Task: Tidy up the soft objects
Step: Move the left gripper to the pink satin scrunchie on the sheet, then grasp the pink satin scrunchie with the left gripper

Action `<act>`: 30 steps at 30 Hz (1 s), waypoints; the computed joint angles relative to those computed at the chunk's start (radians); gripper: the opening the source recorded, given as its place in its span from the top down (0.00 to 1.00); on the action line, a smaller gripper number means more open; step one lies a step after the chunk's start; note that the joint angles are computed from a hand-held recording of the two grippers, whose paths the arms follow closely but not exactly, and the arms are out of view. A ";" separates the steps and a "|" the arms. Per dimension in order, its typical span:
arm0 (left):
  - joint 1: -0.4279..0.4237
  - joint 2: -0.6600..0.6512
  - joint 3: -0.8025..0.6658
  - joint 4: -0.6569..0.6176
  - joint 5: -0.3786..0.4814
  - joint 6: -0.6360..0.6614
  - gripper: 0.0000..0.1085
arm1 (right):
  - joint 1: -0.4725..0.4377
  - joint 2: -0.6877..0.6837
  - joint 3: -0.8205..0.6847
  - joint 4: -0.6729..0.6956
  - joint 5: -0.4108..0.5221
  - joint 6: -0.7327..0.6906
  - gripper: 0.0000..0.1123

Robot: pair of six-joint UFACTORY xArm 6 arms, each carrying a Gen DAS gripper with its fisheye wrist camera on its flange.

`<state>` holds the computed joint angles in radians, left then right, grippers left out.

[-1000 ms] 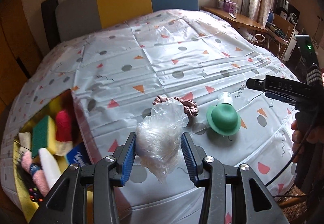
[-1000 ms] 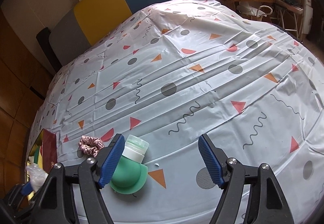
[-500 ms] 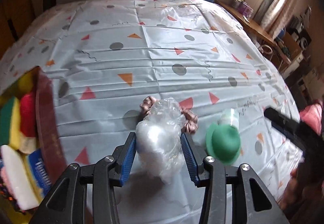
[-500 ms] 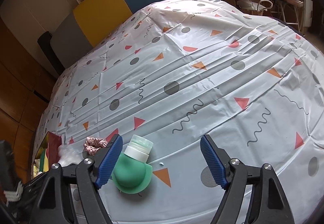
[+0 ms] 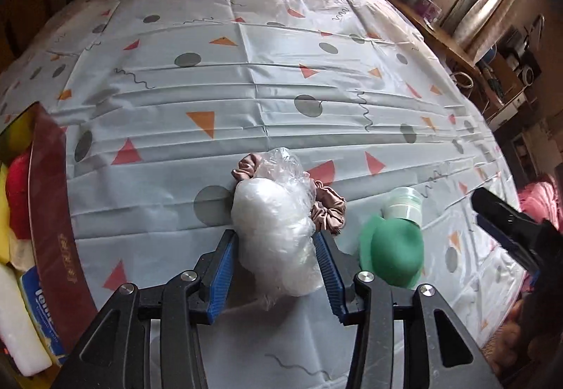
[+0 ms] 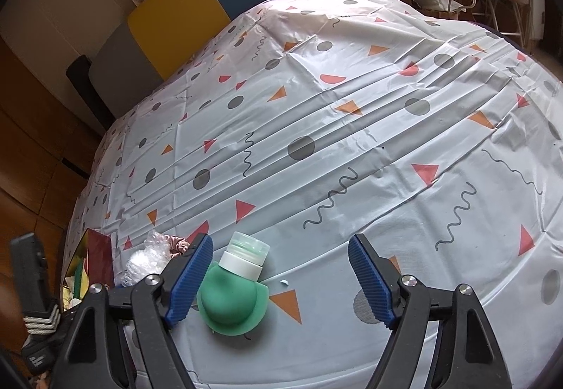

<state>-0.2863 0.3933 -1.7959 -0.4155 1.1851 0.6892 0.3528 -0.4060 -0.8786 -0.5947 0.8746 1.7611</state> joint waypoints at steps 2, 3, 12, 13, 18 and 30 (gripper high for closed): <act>-0.005 -0.026 0.045 0.006 -0.041 0.009 0.68 | 0.004 0.003 -0.007 -0.005 0.015 -0.005 0.29; 0.007 -0.033 0.045 -0.023 -0.028 0.018 0.68 | 0.005 0.001 -0.006 -0.006 0.016 -0.003 0.29; 0.193 -0.114 0.023 -0.107 -0.088 0.099 0.66 | 0.000 0.003 0.000 0.006 -0.024 -0.014 0.29; 0.215 -0.109 0.013 -0.097 -0.110 0.089 0.65 | 0.000 0.008 -0.002 0.010 -0.033 -0.022 0.29; 0.299 -0.080 -0.005 0.041 -0.310 0.009 0.23 | -0.004 0.040 -0.012 0.061 -0.070 -0.082 0.29; 0.168 0.023 -0.209 -0.164 0.148 0.005 0.29 | 0.006 0.066 -0.041 0.066 -0.006 -0.104 0.29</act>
<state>-0.1180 0.4167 -2.0047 -0.5798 1.3330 0.6938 0.3592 -0.3403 -0.9195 -0.5284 0.8689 1.6570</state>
